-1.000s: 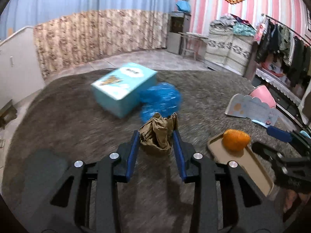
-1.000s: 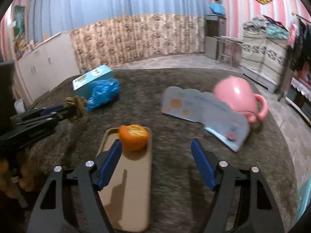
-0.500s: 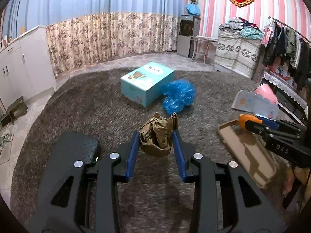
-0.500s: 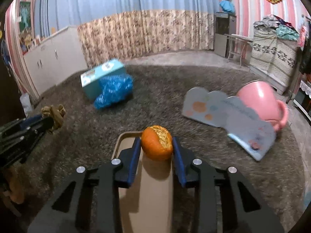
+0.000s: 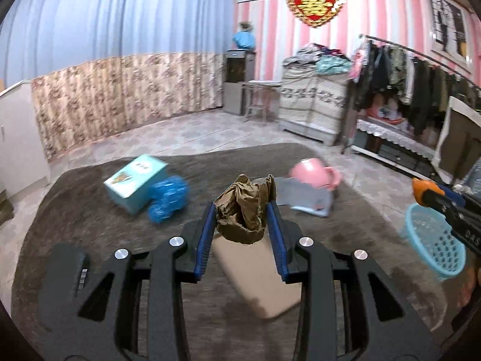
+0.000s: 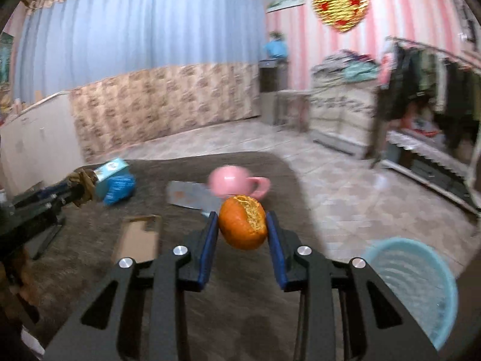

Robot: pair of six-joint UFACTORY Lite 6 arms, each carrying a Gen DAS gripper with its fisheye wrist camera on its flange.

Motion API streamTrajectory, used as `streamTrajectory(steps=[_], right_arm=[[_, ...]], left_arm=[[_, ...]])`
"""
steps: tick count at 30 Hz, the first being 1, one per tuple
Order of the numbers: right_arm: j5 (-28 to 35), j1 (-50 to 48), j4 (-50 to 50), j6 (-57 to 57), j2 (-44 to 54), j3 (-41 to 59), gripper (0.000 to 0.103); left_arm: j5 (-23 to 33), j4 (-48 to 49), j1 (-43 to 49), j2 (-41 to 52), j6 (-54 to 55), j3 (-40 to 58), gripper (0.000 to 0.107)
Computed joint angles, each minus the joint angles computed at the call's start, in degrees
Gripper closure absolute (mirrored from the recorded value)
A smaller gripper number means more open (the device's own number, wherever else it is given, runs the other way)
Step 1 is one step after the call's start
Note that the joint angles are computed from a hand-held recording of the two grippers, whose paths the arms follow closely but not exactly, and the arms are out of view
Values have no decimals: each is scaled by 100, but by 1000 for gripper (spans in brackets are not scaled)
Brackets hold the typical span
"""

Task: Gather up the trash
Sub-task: 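Carry the brown cloth and orange fruit in both tools over the blue basket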

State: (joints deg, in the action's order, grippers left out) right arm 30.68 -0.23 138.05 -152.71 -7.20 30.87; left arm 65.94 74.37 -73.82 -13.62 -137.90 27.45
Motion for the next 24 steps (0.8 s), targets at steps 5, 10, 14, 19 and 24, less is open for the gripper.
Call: streamTrajectory(steps=[5,10,14,19,24], right_arm=[[688,-1743,-1194,692,-224,-290,70],[1221,-2860,-1683,828,481,179,70],[1280,-3209,-1787,911,1280,797,70],[1307,-3564,-1950,941,1961,1414,70],[1327,-3990,-2203,1072,2622,2071,70]], left_arm=[[-135,289,-149,1135,-9,1101,73],[-287,457,-161,2241,240,2305,73],[-463,607,-75,2992,398,3215,73],[-725,727,27,4097,845,4585,73],[-1035,741,121,5077,1286,5831,73]])
